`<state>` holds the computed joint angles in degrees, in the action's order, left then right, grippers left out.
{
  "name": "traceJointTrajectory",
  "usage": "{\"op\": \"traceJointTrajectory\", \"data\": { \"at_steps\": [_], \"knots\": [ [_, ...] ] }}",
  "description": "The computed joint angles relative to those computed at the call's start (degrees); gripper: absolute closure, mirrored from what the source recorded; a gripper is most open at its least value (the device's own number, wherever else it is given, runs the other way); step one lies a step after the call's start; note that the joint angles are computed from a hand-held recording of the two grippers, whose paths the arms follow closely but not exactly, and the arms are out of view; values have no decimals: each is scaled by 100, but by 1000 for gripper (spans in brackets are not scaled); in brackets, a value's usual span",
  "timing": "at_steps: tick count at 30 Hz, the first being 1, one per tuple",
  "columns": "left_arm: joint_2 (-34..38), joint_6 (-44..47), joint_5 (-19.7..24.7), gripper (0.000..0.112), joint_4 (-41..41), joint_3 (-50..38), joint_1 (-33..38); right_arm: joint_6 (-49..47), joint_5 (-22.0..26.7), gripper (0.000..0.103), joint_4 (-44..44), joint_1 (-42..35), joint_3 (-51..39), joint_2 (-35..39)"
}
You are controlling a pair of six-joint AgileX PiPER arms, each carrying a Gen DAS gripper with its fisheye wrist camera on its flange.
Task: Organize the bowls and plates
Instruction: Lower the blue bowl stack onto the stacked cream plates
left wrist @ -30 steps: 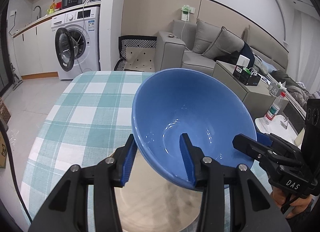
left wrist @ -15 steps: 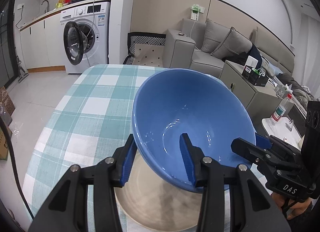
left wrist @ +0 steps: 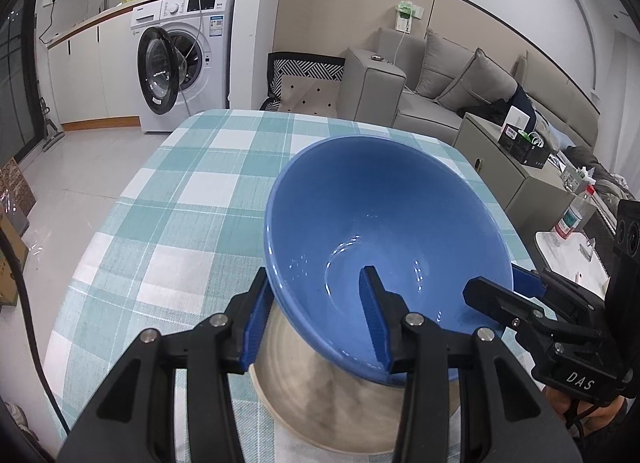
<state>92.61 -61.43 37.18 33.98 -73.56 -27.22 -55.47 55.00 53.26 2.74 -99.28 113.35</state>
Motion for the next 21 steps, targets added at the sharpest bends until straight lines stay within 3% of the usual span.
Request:
{"op": "traceJointTrajectory", "data": {
  "at_steps": [21],
  "knots": [
    [23,132,-212,70,-149,154,170,-133,-274,49,15,130,236,-70]
  ]
}}
